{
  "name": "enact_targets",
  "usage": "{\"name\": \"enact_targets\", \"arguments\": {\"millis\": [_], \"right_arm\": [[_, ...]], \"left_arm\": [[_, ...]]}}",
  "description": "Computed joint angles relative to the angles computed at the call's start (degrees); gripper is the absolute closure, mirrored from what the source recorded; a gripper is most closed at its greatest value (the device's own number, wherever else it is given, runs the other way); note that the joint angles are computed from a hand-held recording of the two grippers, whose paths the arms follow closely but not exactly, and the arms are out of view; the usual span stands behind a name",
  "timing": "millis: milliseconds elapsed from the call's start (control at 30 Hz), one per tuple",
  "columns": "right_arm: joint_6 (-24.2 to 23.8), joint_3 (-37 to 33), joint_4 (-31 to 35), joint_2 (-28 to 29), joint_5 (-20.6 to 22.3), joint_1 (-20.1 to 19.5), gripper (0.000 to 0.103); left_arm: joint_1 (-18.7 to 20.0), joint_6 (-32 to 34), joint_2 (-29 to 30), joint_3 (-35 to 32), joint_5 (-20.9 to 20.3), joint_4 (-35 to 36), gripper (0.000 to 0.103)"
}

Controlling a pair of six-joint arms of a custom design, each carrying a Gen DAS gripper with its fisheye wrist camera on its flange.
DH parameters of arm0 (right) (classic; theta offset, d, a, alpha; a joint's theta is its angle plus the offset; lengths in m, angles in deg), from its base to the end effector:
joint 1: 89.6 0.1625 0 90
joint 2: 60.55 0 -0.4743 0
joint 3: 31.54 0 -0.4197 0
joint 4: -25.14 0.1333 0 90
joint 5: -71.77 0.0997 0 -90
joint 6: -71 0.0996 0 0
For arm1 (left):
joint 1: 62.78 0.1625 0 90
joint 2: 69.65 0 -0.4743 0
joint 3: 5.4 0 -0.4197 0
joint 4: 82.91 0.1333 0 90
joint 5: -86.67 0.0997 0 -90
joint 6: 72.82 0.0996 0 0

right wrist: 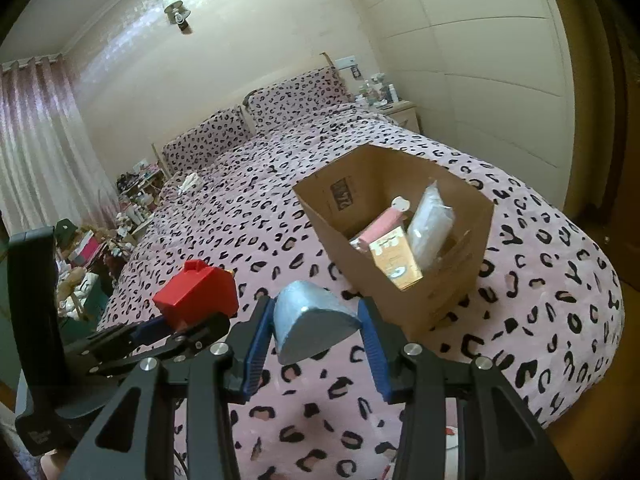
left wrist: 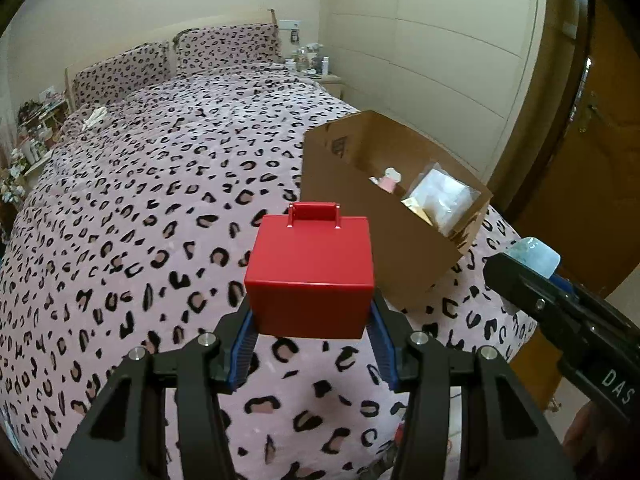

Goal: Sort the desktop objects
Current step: 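Lift and carry the red box and blue block with both tools to the cardboard box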

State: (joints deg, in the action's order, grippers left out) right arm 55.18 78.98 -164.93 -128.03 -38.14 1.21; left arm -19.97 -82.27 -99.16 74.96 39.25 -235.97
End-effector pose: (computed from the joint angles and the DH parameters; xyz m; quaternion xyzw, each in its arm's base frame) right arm 0.1082 -0.6198 0.3469 0.0435 -0.8683 0.4463 0.2120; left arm -0.4437 -0.6846 0.0201 0.2631 0.8892 -0.2585 0.2708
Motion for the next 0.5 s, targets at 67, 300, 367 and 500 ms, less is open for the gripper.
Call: {"name": "enact_targets", "arguments": {"millis": [67,300,367,500], "right_arm": [[0.0,0.1,-0.3,-0.2,-0.1,-0.2,0.059],[0.2,0.0,-0.4,-0.8,-0.6,-1.1,0.059],[0.2,-0.2,-0.3,-0.9,-0.7,-1.4,0.059],[0.5,-0.1,-0.6,-1.1,-0.9,-1.8,0.059]], "left_arm": [[-0.1,0.3,0.5,-0.6,-0.5,0.2,0.052],[-0.1,1.4,2.3,-3.2,-2.1,1.2,0.052],[-0.1,1.8,2.9,-4.1,-2.4,1.5,0.052],[0.0,2.6,3.9,-5.6,-3.2,2.0,0.052]]}}
